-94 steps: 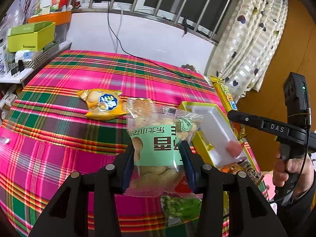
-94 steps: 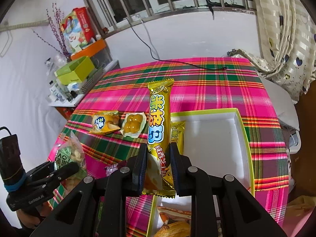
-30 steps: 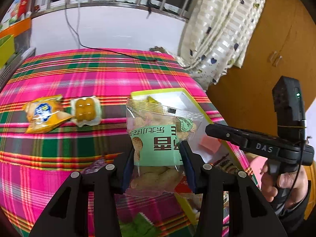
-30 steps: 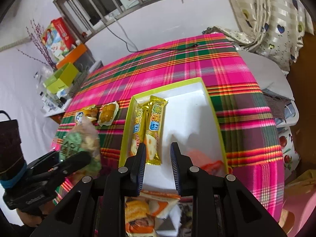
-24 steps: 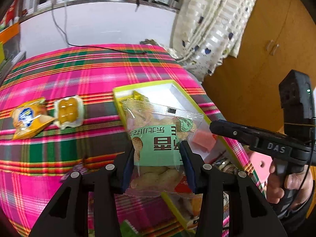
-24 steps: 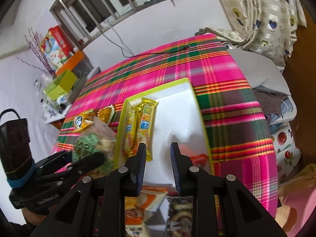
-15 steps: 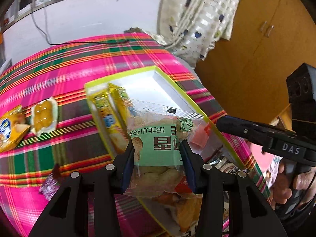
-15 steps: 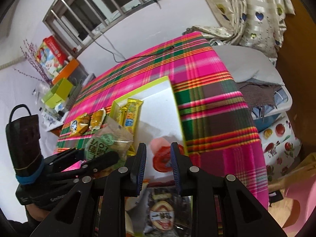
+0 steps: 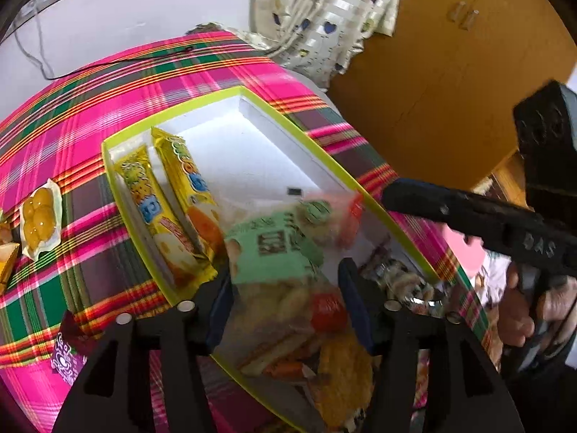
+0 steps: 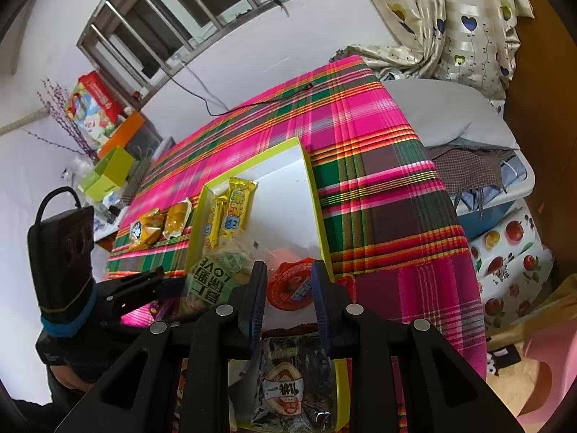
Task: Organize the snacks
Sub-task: 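Lower the cookie bag into the white box and open the left tool, then move the right tool to the green snack bag and grasp it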
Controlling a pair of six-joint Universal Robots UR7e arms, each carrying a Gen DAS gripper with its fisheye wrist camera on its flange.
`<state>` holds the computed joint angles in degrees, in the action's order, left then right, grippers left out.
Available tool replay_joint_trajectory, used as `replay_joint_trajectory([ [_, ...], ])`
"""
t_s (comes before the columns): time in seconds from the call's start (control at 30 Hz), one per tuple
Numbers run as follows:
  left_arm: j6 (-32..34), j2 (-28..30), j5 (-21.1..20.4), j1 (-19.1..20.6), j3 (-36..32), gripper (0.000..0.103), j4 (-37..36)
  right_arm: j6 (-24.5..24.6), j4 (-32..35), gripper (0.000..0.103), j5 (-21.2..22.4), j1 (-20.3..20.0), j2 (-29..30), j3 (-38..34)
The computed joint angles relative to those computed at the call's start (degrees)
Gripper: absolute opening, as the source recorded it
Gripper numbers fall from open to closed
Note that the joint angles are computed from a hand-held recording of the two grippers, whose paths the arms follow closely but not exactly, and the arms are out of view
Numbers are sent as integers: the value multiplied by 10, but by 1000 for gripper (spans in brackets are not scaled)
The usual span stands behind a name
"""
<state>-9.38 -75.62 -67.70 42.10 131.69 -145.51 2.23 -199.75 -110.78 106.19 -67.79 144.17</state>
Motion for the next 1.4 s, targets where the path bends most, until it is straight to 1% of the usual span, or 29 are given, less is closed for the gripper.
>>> replay_joint_trajectory([
  [0.13, -9, -20, 7, -6, 11, 60, -1, 1, -1, 23, -4, 7, -1, 0],
  [0.3, -21, -64, 26, -20, 36, 60, -16, 3, -1, 23, -11, 21, -1, -2],
  [0.43, -46, -108, 46, -27, 58, 60, -23, 6, -2, 23, -21, 37, 2, -4],
  [0.5, -53, -130, 52, -24, 67, 60, -27, 7, -3, 23, -27, 46, 4, -4],
  [0.63, -76, -178, 78, -23, 85, 60, -16, 9, -4, 23, -36, 63, 9, -7],
  [0.8, -99, -221, 101, -12, 97, 60, 1, 10, -1, 25, -45, 86, 23, -16],
  [0.9, -114, -244, 121, -12, 106, 60, 11, 10, 2, 26, -47, 96, 30, -21],
  [1.03, -132, -268, 140, -10, 110, 60, 31, 11, 5, 27, -49, 106, 39, -27],
  [1.17, -137, -281, 151, -4, 113, 60, 38, 14, 10, 27, -50, 114, 45, -32],
  [1.4, -142, -298, 150, 0, 119, 60, 44, 10, 13, 27, -45, 126, 56, -39],
])
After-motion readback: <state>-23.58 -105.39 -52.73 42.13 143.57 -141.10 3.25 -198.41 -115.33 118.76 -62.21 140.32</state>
